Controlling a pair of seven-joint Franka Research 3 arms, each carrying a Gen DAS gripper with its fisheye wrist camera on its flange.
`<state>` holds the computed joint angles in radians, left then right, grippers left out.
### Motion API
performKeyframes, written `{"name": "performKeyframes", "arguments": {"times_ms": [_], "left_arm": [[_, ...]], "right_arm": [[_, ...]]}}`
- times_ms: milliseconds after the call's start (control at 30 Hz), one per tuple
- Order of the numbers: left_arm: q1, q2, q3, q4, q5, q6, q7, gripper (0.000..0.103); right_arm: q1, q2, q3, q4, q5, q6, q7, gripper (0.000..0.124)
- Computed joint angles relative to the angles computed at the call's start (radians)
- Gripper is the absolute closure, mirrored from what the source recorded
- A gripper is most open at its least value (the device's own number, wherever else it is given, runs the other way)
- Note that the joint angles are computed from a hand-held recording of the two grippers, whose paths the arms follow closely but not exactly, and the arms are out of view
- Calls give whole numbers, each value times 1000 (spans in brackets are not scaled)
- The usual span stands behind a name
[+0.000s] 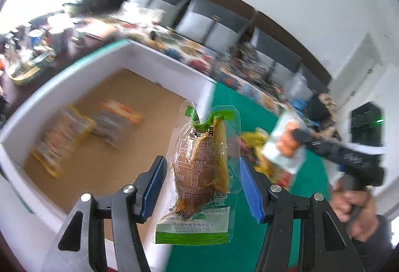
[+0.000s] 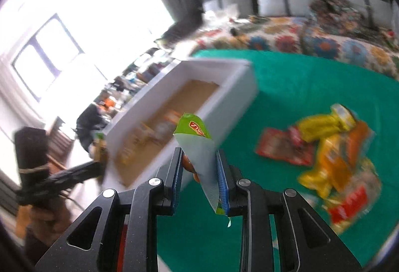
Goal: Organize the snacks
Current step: 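Carry both bags over the white box and open both tools to drop them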
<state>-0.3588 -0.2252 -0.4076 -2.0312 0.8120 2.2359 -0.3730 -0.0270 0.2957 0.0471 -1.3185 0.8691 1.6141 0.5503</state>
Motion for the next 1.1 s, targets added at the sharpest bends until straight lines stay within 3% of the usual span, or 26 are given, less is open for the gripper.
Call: {"name": "performKeyframes", "arguments": {"times_ms": [167, 300, 333, 367, 400, 433, 633, 700, 800, 867, 1033, 1100], "left_arm": [[13, -149, 20, -125, -96, -104, 47, 45], [28, -191, 39, -180, -195, -168, 111, 43], [32, -187, 42, -185, -222, -187, 122, 35], [35, -183, 43, -191, -238, -191, 127, 30], [37, -178, 40, -194, -252, -202, 129, 21], [41, -177, 35, -197, -252, -210, 127, 20], [49, -108, -17, -141, -199, -290, 62, 20], [38, -76, -21, -108, -165, -289, 42, 20], [29, -13, -13, -67, -93, -222, 18, 20], [19, 62, -10, -4, -37, -224, 46, 20], [-53, 309, 21, 231, -8, -358, 236, 20], [-87, 381, 37, 298, -13, -390, 288, 20]], "right_arm": [[39, -26, 46, 19, 103, -70, 76, 98], [112, -65, 68, -28, 126, -56, 115, 97], [132, -72, 72, -46, 124, -46, 130, 95], [154, -77, 73, -60, 109, -30, 147, 92], [178, -85, 72, -84, 84, 0, 173, 82], [188, -83, 69, -90, 75, 7, 190, 64], [178, -111, 27, -177, 46, 93, 161, 58], [163, -118, 7, -209, 8, 151, 112, 58], [143, -150, -26, -317, -76, 336, 18, 58], [120, -172, -48, -408, -113, 473, -65, 58], [6, -145, -115, -521, -88, 734, -283, 58], [-33, -88, -134, -489, -124, 818, -286, 58]]}}
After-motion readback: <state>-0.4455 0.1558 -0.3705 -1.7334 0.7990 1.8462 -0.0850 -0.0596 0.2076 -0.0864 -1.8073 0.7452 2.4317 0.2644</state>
